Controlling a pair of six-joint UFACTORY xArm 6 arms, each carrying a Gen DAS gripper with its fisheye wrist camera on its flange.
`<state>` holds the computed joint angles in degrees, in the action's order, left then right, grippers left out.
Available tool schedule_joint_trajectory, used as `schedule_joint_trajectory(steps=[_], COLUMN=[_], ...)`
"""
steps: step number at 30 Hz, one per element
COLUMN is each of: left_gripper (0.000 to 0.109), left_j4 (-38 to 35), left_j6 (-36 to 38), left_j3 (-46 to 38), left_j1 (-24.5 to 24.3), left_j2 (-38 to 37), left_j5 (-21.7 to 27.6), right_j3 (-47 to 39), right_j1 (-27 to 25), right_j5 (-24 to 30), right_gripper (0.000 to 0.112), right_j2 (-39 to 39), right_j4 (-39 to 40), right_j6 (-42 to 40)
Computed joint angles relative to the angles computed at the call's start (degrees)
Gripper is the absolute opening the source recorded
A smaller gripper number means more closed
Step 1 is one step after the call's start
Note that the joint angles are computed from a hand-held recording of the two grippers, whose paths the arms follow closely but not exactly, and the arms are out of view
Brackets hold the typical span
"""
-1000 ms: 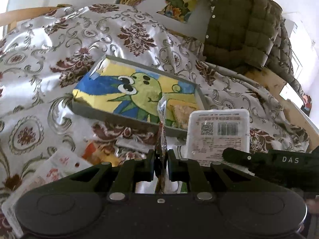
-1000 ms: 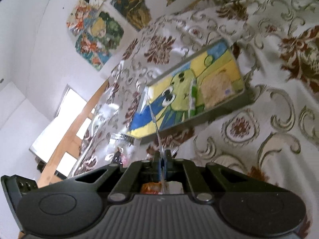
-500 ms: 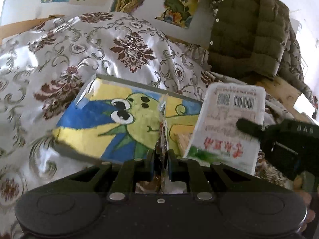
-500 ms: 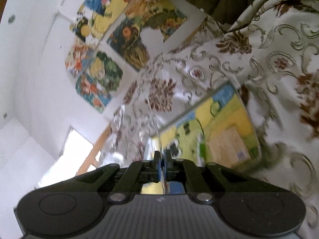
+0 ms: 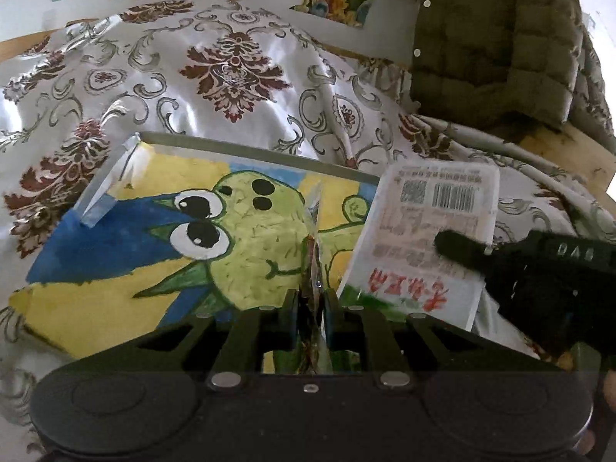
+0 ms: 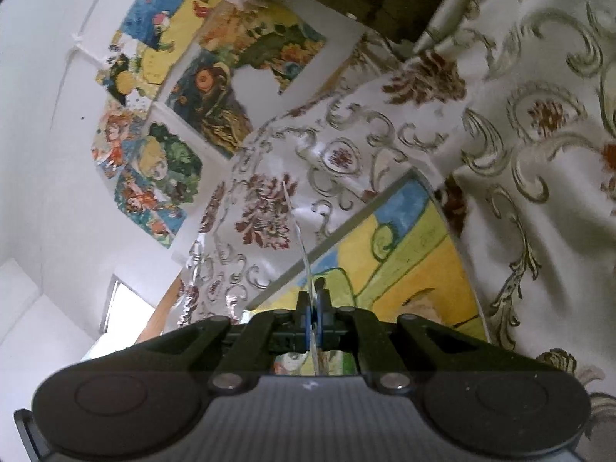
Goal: Organize snacks
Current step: 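Lower the dried-meat packet into the tray with the left tool while the right lowers the white packet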
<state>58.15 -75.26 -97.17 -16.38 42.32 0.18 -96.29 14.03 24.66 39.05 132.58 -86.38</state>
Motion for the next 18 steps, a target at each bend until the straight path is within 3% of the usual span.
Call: schedule_joint_trajectory(steps=[3,9,18], left_gripper=[0.013,0.013,0.014], left_j4=[-10.36,-17.54,-17.85], left_j6=[11.05,18.40,19.54], left_j3=[-2.70,-7.36,-12.53], left_j1=[-1.00,-1.97,-2.69], left_j2=[2.59,6.34,9.68], left_j5=[1.36,3.29,5.45], right_j3=[-2.74,-8.05,-9.85], right_j1=[-0.11,1.19,3.89], right_j5=[-0.67,-6.04,-15.45], right_gripper=[0.004,0.008,0.021], right_j2=[2.57,6.41,7.00], right_j4=[-2.07,-11.31,-21.02], right_j6=[2.34,9.86,13.47])
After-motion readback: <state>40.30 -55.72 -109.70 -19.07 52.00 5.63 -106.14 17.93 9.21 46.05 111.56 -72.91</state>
